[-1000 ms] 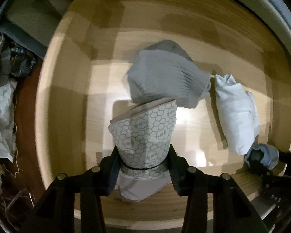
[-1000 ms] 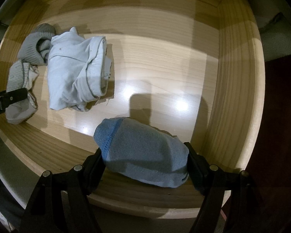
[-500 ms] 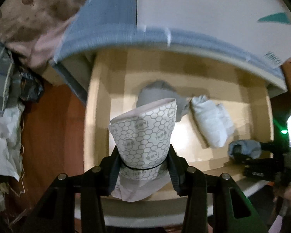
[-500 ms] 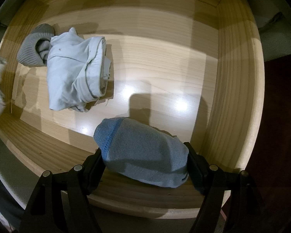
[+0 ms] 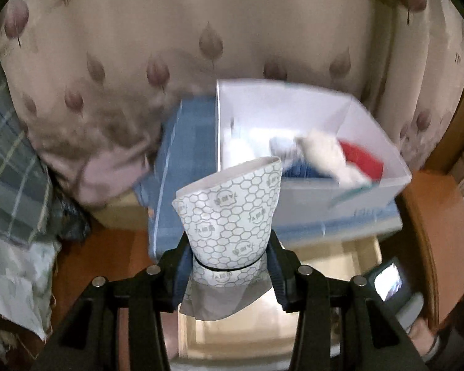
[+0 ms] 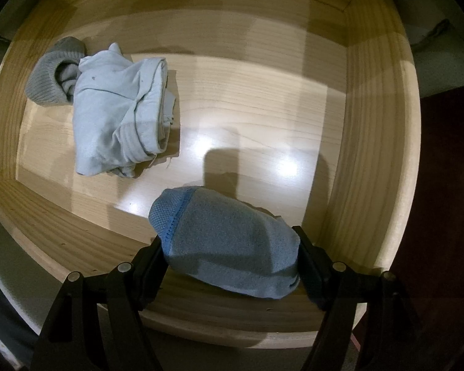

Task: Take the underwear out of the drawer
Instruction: 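Lift the patterned garment out and carry it into the box with the left tool, then open the left tool to release the patterned garment in the box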

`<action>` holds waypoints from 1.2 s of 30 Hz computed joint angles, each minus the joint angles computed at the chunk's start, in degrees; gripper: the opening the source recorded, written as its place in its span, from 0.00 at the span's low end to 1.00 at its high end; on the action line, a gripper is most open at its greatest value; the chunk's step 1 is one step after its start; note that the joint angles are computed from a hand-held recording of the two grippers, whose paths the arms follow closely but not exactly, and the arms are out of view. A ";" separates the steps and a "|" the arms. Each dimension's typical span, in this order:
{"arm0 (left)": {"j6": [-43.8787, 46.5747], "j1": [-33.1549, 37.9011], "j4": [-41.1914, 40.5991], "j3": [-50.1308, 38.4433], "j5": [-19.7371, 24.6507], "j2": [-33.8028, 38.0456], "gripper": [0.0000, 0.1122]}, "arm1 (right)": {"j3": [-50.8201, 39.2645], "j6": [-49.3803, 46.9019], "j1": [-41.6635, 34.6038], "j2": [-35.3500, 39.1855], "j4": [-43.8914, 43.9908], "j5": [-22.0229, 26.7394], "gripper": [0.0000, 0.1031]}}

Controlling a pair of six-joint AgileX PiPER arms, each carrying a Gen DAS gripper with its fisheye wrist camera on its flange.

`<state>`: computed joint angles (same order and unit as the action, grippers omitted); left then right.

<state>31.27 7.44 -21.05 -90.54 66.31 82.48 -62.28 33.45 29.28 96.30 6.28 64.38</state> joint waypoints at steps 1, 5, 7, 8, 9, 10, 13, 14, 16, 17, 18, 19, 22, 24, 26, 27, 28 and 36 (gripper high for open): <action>-1.07 -0.85 0.40 -2.80 0.54 1.15 0.40 | 0.08 0.00 -0.08 -0.10 -0.03 0.07 0.70; -4.97 -4.85 3.03 -9.66 -0.44 4.69 0.40 | 0.01 -0.33 -0.33 -0.18 -0.15 0.42 0.69; -6.22 -6.97 4.38 -12.85 -1.21 6.60 0.40 | 0.40 -0.53 -0.71 -0.62 -0.09 0.19 0.69; -6.84 -8.39 5.47 -14.91 -1.29 8.02 0.40 | 0.27 -0.11 -0.44 -0.79 -0.08 0.36 0.69; -7.30 -9.40 6.48 -15.85 -1.24 8.83 0.40 | 0.25 0.01 -0.46 -0.97 -0.09 0.50 0.69; -8.08 -10.77 7.76 -16.94 -1.41 9.78 0.40 | 0.22 0.82 0.20 -0.81 -0.08 0.33 0.69; -10.35 -14.71 12.32 -17.91 -2.85 12.24 0.40 | -0.02 1.05 0.42 -0.41 -0.17 0.40 0.69; -11.18 -15.83 13.91 -18.21 -3.06 12.97 0.40 | -0.13 1.18 0.48 -0.38 -0.18 0.46 0.69; -13.75 -18.00 17.18 -18.12 -3.85 14.28 0.40 | -0.31 1.52 0.68 -0.37 -0.19 0.56 0.69; -14.35 -18.52 17.73 -18.35 -3.81 15.02 0.40 | -0.32 1.58 0.67 -0.39 -0.20 0.57 0.69; -14.75 -19.13 18.09 -19.20 -3.29 16.17 0.40 | -0.37 1.77 0.68 -0.38 -0.22 0.57 0.69; -15.05 -19.53 18.40 -19.61 -3.01 16.86 0.40 | -0.40 1.87 0.68 -0.33 -0.21 0.55 0.70; -16.35 -21.12 20.48 -19.86 -3.52 18.32 0.40 | -0.58 2.04 0.75 -0.25 -0.21 0.58 0.70; -16.95 -21.89 21.16 -20.17 -3.39 19.31 0.40 | -0.60 2.06 0.69 -0.41 -0.22 0.71 0.69; -17.49 -22.49 21.88 -20.53 -3.00 20.17 0.41 | -0.68 2.10 0.63 -0.40 -0.24 0.80 0.70; -17.81 -22.78 22.24 -20.69 -2.82 20.63 0.41 | -0.68 2.08 0.63 -0.44 -0.24 0.83 0.70; -18.05 -22.95 22.42 -20.79 -2.74 20.95 0.41 | -0.63 2.04 0.55 -0.56 -0.24 0.84 0.70; -17.37 -21.82 20.59 -21.41 -1.67 21.81 0.44 | -0.59 1.97 0.41 -0.64 -0.24 0.92 0.69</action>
<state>13.90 -14.38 -0.46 -111.95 64.64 104.29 -62.87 35.42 29.69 95.66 6.04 65.30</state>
